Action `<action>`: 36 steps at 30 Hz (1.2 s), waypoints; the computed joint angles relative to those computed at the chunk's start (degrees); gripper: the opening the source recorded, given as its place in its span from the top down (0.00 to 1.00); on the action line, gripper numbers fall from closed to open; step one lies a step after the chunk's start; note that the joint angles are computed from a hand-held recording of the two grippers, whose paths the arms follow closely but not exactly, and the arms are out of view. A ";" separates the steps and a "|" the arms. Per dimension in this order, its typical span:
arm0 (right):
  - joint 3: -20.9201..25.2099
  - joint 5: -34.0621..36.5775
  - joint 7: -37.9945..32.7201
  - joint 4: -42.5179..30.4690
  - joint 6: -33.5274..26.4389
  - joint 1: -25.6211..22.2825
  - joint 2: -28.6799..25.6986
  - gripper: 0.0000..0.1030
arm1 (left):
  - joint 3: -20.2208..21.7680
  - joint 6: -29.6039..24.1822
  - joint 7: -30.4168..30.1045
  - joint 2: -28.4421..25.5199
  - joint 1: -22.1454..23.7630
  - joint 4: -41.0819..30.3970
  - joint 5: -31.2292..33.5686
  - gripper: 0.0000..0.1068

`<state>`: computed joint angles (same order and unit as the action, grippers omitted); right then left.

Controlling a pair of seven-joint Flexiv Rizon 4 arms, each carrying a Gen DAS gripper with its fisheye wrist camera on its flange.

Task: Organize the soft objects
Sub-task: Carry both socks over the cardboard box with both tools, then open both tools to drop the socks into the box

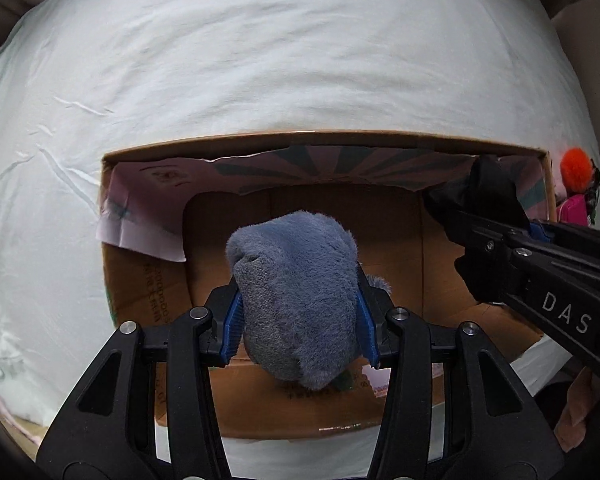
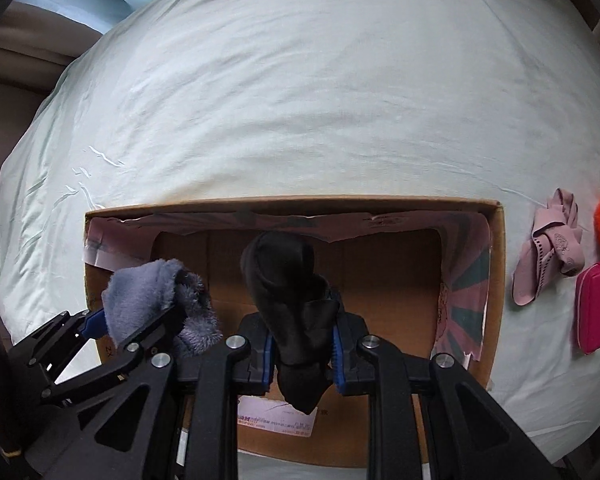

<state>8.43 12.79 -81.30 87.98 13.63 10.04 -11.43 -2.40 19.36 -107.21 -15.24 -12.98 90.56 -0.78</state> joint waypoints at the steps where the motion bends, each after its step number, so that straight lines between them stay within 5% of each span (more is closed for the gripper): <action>1: -0.07 0.14 -0.11 -0.75 -0.80 0.07 -0.80 0.80 | -0.25 0.53 1.13 -0.27 0.25 0.16 -0.77 0.59; 3: -0.08 0.67 -0.21 -2.41 -2.63 0.09 -2.20 0.80 | -0.39 0.46 2.67 -0.53 -0.01 -0.39 0.28 0.38; 4: -0.03 -0.04 -0.21 -2.56 -2.81 0.31 -2.49 0.77 | -0.31 -0.01 3.38 -0.52 -0.16 -0.62 1.14 0.14; 5: 0.05 -0.88 -0.48 -2.77 -2.96 0.57 -2.78 0.61 | -0.25 -0.04 4.26 -0.38 -0.13 -0.54 1.41 0.04; 6: 0.12 -1.49 -0.79 -2.78 -2.85 0.75 -3.03 0.33 | -0.26 0.82 5.21 0.18 0.00 0.29 0.84 0.04; 8: 0.12 -1.47 -0.51 -2.43 -2.27 0.65 -3.07 0.00 | -0.22 0.04 5.66 0.38 0.03 0.37 0.62 0.04; 23: 0.07 -1.18 -0.34 -0.98 -1.17 -0.33 -0.99 0.00 | -0.04 -0.82 4.97 2.76 -0.05 0.37 1.95 0.04; 36: -0.38 -0.09 -1.13 -0.73 -0.77 -0.16 7.00 0.00 | -0.76 -2.02 2.21 13.93 0.27 1.43 5.92 0.04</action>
